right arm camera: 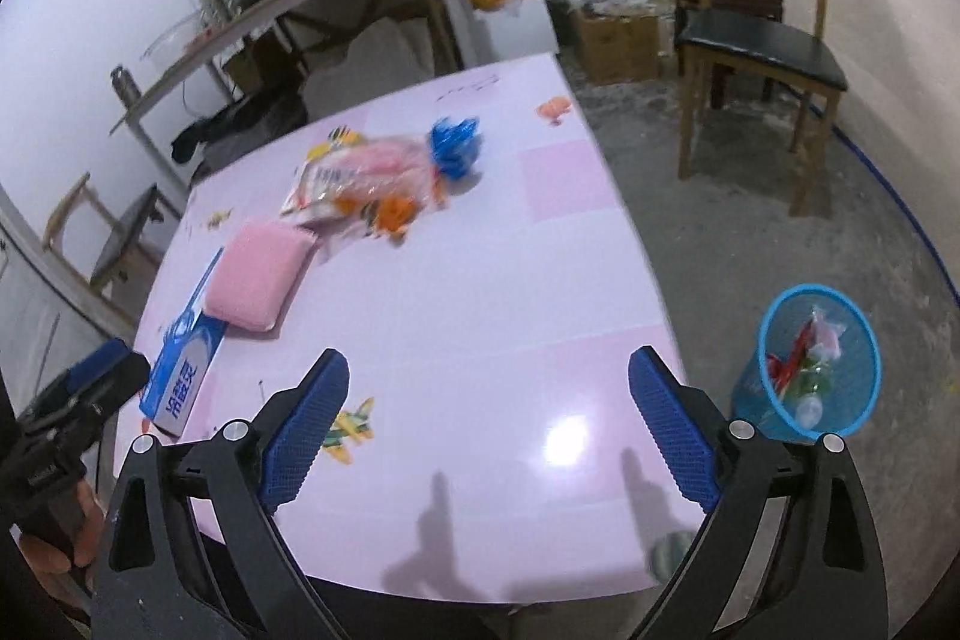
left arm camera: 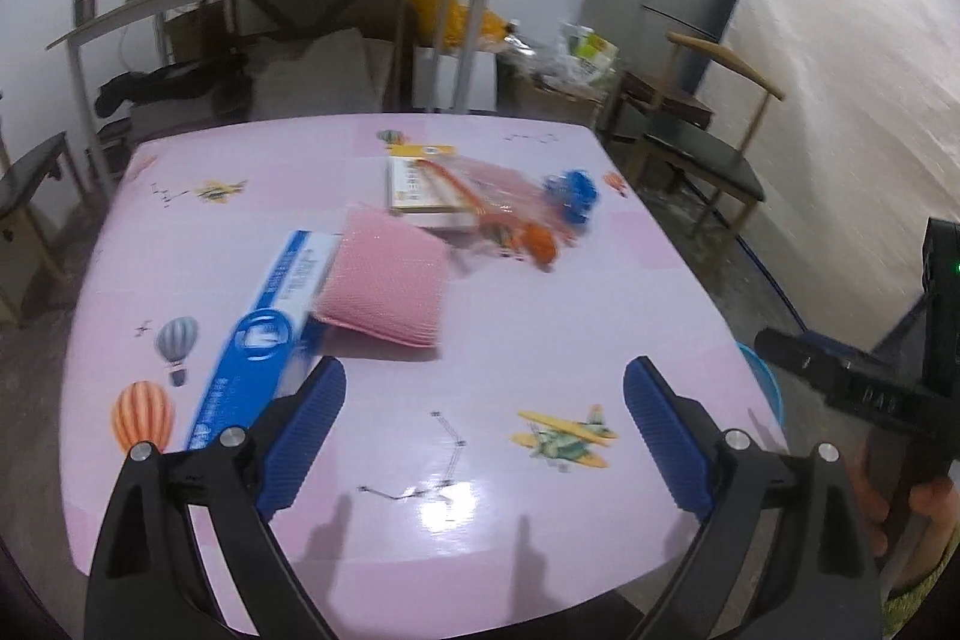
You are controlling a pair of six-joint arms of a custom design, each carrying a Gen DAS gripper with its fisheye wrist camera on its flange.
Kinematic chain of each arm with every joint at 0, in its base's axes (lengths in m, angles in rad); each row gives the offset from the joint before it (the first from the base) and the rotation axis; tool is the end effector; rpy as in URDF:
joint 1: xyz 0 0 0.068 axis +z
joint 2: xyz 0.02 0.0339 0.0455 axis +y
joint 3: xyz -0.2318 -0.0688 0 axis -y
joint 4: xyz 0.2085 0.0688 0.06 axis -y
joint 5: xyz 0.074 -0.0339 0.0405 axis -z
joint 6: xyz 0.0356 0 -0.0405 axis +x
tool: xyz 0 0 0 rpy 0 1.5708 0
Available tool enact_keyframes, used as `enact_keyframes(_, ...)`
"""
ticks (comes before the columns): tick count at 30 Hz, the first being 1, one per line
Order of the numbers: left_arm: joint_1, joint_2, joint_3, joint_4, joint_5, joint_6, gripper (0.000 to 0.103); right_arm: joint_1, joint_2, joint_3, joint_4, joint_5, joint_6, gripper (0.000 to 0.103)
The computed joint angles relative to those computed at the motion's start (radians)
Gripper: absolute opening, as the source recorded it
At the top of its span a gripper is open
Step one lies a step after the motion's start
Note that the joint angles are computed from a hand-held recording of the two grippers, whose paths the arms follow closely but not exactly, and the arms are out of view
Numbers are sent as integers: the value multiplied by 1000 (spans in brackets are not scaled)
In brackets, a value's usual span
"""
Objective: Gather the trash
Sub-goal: 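Close the left tool on the blue toothpaste box while the right tool grasps the pink sponge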
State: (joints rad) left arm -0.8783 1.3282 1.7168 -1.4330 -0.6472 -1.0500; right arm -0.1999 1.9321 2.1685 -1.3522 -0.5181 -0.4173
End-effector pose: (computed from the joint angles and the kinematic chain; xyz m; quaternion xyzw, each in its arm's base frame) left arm 0.1353 -0.1294 0.3845 -0.1609 0.9050 -0.0276 0.3929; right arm 0.3335 -0.0496 0.3432 -0.1596 0.9299 0.1716 0.2835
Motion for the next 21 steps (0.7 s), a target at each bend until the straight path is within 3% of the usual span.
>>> enact_keyframes(12, 24, -112, -92, -67, -24, -74, 93, 180, -129, -191, 116, 101, 116, 95)
enact_keyframes(21, 133, -228, -224, -9, 43, -8, 93, 257, -125, -228, 152, 133, 129, 95)
